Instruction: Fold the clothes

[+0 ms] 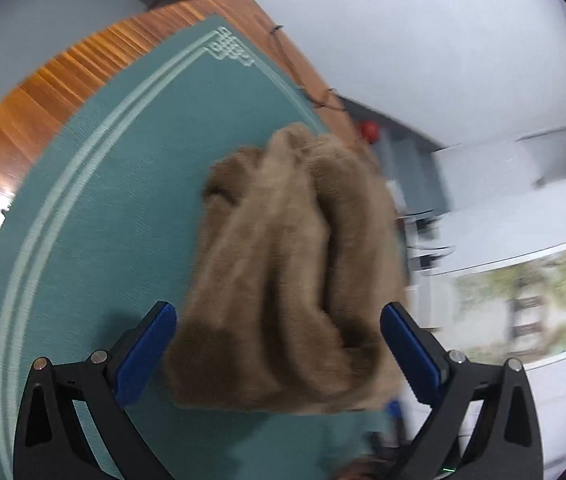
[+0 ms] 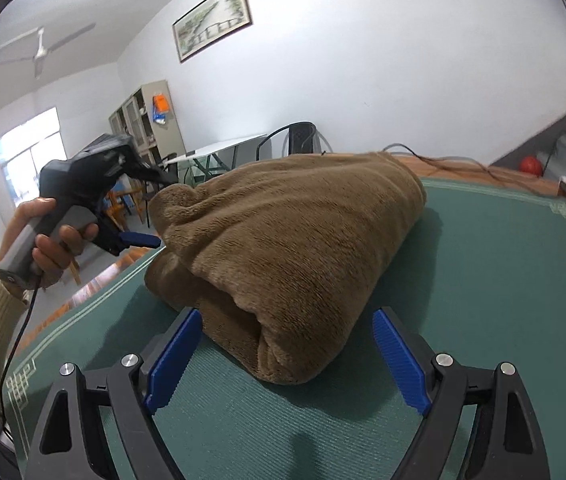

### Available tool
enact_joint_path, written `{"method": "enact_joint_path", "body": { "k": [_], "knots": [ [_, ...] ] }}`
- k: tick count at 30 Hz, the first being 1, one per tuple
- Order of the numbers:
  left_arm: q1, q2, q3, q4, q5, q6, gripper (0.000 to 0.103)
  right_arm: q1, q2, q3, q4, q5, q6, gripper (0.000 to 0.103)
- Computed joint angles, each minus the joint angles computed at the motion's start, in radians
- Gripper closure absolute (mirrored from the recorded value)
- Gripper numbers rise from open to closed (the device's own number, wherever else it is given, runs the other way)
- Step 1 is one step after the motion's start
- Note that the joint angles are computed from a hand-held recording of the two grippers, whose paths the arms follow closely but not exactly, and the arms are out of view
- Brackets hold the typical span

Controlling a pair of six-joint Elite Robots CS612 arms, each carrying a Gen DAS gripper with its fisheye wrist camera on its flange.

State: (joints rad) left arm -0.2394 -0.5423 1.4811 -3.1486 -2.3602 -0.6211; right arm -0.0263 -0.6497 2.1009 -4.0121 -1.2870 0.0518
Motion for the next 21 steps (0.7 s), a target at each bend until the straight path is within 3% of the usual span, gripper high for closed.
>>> {"method": "enact_joint_path", "body": {
  "k": [2,3,7,13,17,19,20,21],
  "knots": [
    [0.006,0.033,-0.042,-0.005,-0.118,-0.038,0.001,-0.008,0.005,-0.002,0.003,0.017,0.019,0.014],
    [0.003,0.037,-0.052,0.011,-0.13,-0.032,0.001,-0.008,0.006,-0.001,0.001,0.017,0.018,0.014],
    [-0.022,0.026,-0.071,0.122,-0.077,0.05,0.001,-0.003,0.008,0.006,-0.028,0.003,-0.002,0.014],
    [-0.048,0.053,-0.151,0.267,-0.098,0.123,0.001,0.008,0.01,0.007,-0.052,-0.02,-0.013,0.014],
    [-0.067,0.051,-0.183,0.344,-0.019,0.152,0.001,0.004,0.012,0.004,-0.055,-0.013,-0.006,0.014],
    [-0.072,0.045,-0.179,0.33,0.023,0.149,0.027,0.001,0.014,0.004,-0.059,-0.01,0.001,0.014],
    [-0.071,0.04,-0.171,0.316,0.026,0.156,0.058,0.0,0.015,0.005,-0.061,-0.01,0.005,0.014],
    [-0.07,0.036,-0.163,0.301,0.029,0.163,0.064,-0.001,0.015,0.006,-0.064,-0.01,0.009,0.014]
  ]
}}
